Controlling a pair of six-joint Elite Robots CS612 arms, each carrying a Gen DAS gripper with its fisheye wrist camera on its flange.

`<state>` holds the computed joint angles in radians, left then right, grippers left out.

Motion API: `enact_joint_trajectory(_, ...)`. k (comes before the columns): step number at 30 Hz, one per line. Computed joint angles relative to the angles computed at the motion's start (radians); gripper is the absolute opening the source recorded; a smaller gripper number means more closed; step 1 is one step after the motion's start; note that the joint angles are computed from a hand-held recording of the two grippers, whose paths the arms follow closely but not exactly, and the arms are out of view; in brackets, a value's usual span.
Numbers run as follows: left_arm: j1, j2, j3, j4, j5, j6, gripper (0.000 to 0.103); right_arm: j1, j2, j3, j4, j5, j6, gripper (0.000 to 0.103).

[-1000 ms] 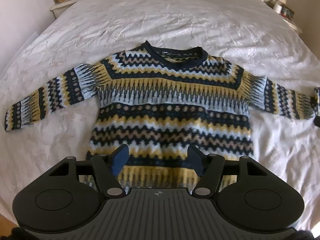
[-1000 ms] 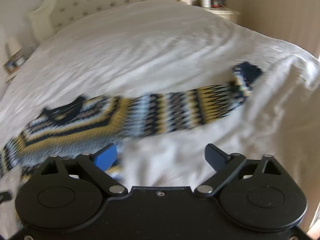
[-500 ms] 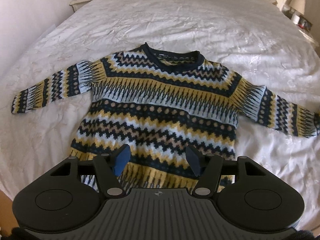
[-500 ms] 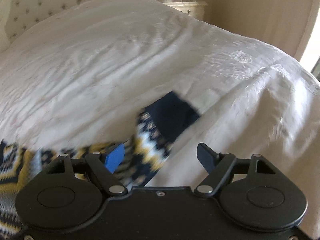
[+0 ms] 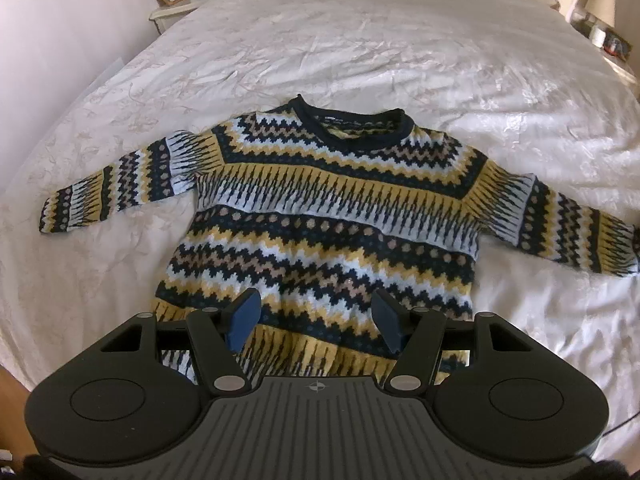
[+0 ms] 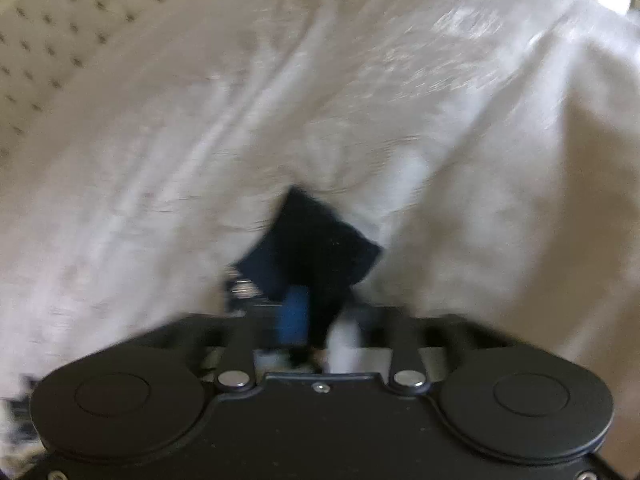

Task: Fold small clothes
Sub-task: 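Grasp the dark cuff of a sweater sleeve with the right tool, then carry the held sleeve across the sweater body and open the right tool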

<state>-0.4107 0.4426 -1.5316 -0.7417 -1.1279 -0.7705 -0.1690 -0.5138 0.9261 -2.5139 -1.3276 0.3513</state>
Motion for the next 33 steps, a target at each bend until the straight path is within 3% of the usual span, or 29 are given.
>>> enact_joint_trajectory(2,0.005,0.006,-0.012,-0.001,-0.01,0.009,0.06,-0.003,-0.014,0.024,-0.038,0.03,0.024,0.015)
enact_joint_trajectory(9,0.04,0.043,-0.069,-0.04,-0.053,0.078,0.06,0.04,-0.116,0.137,-0.198,0.023,-0.081,0.015)
enact_joint_trajectory(14,0.088,0.075,-0.111,-0.097,-0.101,0.182,0.06,0.099,-0.163,0.156,-0.286,0.067,-0.1,0.015)
enact_joint_trajectory(18,0.127,0.095,-0.143,-0.129,-0.098,0.276,0.06,0.164,-0.18,0.145,-0.317,0.13,-0.112,0.015)
enact_joint_trajectory(27,0.223,0.117,-0.186,-0.103,-0.118,0.32,0.06,0.3,-0.089,-0.005,-0.218,0.251,-0.114,0.015)
enact_joint_trajectory(33,0.274,0.127,-0.199,-0.085,-0.126,0.318,0.06,0.379,-0.009,-0.124,-0.089,0.254,-0.142,0.015)
